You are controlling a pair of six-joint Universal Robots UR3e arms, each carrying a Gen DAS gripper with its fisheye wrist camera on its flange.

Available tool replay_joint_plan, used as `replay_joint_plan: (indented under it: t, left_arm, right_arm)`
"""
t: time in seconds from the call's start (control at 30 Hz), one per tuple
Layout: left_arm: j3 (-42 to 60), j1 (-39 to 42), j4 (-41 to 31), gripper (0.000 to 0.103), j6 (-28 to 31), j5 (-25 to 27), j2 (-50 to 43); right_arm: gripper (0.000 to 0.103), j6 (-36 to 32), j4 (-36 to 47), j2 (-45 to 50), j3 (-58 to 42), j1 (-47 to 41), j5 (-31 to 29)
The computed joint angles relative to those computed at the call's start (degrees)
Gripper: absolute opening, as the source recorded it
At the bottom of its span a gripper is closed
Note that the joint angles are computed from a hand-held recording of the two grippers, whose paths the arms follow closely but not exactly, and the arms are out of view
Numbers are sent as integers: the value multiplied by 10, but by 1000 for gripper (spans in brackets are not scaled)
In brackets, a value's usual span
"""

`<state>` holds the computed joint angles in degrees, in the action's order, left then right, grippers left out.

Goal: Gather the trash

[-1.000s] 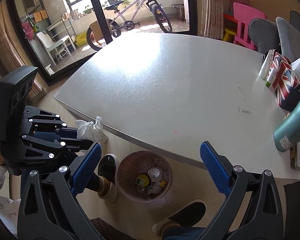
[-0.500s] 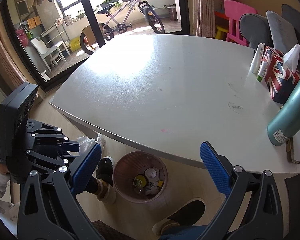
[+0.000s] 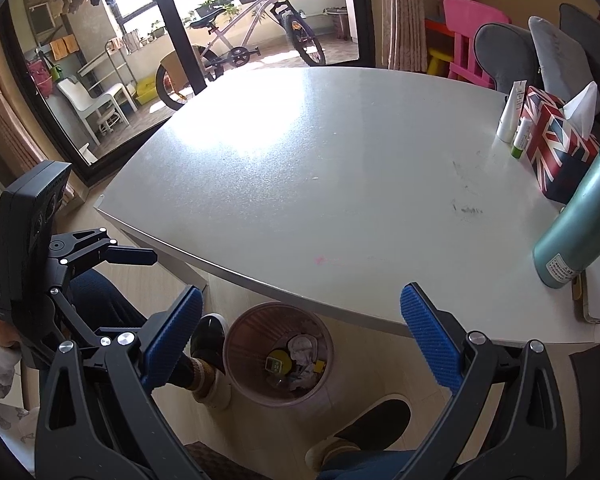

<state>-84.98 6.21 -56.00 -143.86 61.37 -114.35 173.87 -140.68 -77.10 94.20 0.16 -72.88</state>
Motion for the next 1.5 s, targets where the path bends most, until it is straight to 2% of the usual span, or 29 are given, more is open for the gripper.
replay_joint_plan:
  t: [0.23,0.43,0.83,1.0,1.5]
  left_arm:
    - [6,19,4,96,-5,1,9]
    - [33,40,19,96,-29,6,2]
    - [160,66,7,96,-54,3,-39]
    - [214,73,-11,96,-43,-15,-59]
    - [296,78,-82,97,-35,-38,-101]
  right_arm:
    - [98,5,-4,8,-18,6,-7]
    - [98,5,12,35,-74,12,-19]
    - [99,-10,65,110,-239,18,-33]
    - [99,-15,80,129,-280,13,-20]
    - [99,-29,92,134,-296,-2,8]
